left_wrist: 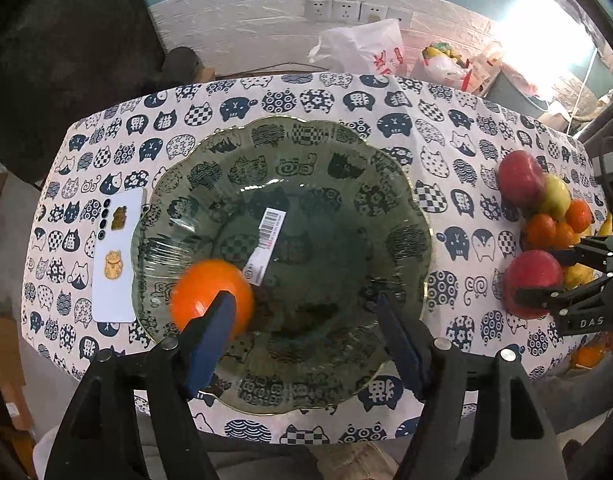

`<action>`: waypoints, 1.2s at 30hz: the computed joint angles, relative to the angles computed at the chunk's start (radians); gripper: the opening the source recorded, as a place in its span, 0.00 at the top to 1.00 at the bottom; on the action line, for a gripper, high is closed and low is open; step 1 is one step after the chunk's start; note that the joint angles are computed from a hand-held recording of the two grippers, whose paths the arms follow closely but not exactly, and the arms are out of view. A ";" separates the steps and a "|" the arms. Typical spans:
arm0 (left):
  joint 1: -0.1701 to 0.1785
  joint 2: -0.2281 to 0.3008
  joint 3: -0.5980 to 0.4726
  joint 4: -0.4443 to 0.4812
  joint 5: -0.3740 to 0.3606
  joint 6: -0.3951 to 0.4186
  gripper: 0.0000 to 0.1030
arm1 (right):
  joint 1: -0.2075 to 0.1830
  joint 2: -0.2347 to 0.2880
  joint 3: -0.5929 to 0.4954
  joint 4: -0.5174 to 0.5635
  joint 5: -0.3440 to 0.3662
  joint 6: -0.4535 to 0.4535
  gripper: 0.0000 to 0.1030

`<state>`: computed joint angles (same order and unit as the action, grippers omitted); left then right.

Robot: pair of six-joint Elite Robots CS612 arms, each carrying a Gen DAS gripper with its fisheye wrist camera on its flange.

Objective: Organize fruits
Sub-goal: 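Carry the red apple onto the glass plate beside the orange, open right tool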

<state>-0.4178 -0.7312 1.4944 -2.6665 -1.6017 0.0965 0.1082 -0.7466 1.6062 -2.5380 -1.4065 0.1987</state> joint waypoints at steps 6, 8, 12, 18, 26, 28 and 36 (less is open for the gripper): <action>-0.007 -0.009 0.014 -0.010 -0.006 0.016 0.28 | 0.002 0.003 0.012 -0.026 -0.003 0.026 0.29; -0.008 -0.011 0.018 -0.012 -0.007 0.020 0.28 | -0.001 0.005 0.009 -0.021 -0.007 0.030 0.28; -0.011 -0.015 0.024 -0.014 -0.007 0.023 0.28 | 0.001 0.017 -0.006 0.010 -0.022 0.035 0.28; -0.012 -0.019 0.029 -0.016 -0.007 0.026 0.28 | 0.008 0.022 -0.002 0.005 -0.048 0.020 0.29; -0.007 -0.020 0.027 -0.008 -0.016 0.011 0.28 | 0.037 0.016 -0.004 -0.054 -0.090 0.005 0.29; -0.004 -0.020 0.028 -0.009 -0.016 0.007 0.28 | 0.040 0.011 -0.007 -0.074 -0.096 0.001 0.29; 0.020 -0.018 0.020 -0.015 -0.025 -0.035 0.28 | 0.061 0.015 -0.063 -0.127 -0.089 -0.022 0.29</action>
<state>-0.3973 -0.7489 1.5143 -2.6819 -1.6266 0.0611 0.1692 -0.7314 1.5434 -2.6646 -1.4951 0.1768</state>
